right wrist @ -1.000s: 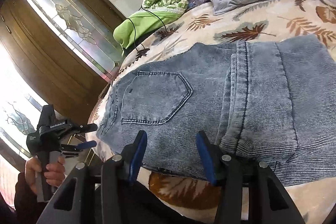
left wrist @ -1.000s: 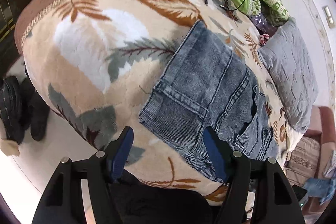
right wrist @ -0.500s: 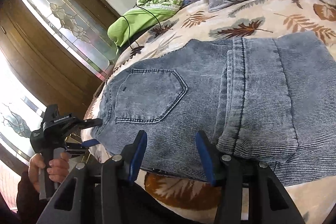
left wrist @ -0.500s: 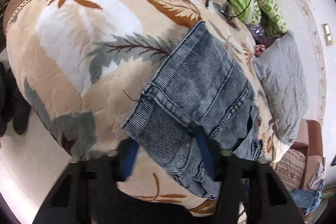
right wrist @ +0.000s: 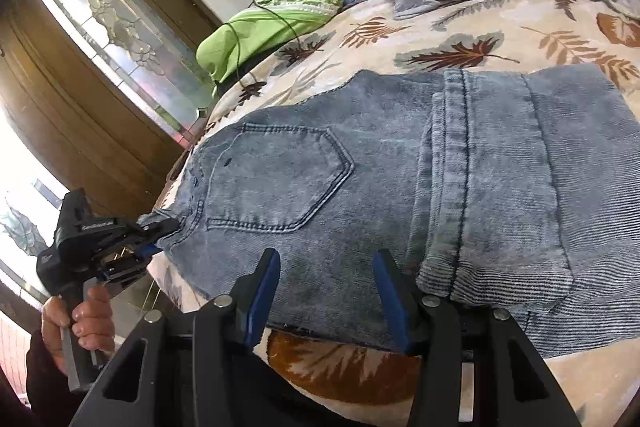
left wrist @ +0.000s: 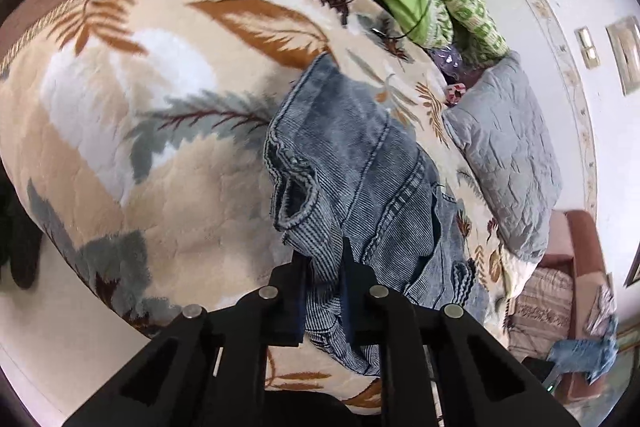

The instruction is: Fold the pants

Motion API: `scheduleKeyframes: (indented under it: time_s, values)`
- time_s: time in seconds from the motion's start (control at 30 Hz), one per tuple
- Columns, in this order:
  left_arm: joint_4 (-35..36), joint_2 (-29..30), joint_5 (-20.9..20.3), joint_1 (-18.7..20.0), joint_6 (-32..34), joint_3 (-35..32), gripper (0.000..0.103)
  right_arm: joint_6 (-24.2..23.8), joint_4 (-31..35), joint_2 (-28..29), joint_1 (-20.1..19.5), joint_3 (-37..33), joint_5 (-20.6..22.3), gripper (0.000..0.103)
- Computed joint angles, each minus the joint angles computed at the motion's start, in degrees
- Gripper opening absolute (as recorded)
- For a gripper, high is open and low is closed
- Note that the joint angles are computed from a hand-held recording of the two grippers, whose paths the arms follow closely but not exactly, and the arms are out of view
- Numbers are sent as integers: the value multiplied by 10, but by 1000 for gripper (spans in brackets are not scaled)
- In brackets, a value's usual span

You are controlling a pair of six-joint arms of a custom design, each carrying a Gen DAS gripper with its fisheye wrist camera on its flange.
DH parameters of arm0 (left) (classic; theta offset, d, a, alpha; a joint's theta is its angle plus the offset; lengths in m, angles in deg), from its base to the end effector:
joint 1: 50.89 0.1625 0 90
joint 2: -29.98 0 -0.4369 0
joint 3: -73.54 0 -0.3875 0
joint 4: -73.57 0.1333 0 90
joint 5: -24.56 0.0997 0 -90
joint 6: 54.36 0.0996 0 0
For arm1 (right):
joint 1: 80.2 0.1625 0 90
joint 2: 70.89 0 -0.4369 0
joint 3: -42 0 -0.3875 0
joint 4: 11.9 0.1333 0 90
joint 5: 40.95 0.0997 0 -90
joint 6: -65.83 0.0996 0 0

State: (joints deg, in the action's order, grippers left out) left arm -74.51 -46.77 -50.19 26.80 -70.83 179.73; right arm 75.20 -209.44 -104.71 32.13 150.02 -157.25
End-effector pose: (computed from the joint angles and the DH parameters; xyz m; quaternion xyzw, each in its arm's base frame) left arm 0.0341 -0.5920 0.3608 -0.0677 0.9585 -0.2694 0.0636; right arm 0.3108 -0.5219 0.0130 0.0404 -0.9343 0.3282 0.1334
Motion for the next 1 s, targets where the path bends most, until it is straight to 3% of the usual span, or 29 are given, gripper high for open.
scheduleKeyframes:
  time_s: [0.1, 0.2, 0.3, 0.4, 0.47, 0.53, 0.63, 0.73, 0.9, 1.0]
  values:
    - [1, -3, -2, -3, 8, -1, 13, -1, 9, 1, -2, -17, -14, 52]
    - [6, -2, 1, -5, 20, -4, 13, -11, 31, 7, -5, -45, -35, 43]
    - [17, 4, 8, 6, 5, -6, 15, -3, 69, 17, -10, -71, -55, 41]
    - [29, 0, 14, 14, -12, -1, 26, -10, 73, 30, -12, -79, -76, 38]
    - [31, -6, 24, 12, -17, 5, 44, -21, 71, 34, -8, -81, -87, 38]
    - [45, -10, 31, 13, -34, 6, 55, -26, 70, 37, -6, -83, -93, 38]
    - [53, -14, 7, 21, -61, 9, 57, -25, 56, 33, -11, -74, -80, 38]
    - [52, -11, 10, 18, -69, 9, 61, -19, 47, 27, -15, -66, -63, 38]
    - [41, 15, -54, 30, -76, -16, 56, -20, 48, 29, -14, -68, -64, 38]
    - [29, 29, -60, 32, -67, -26, 35, -19, 45, 28, -14, -67, -60, 38]
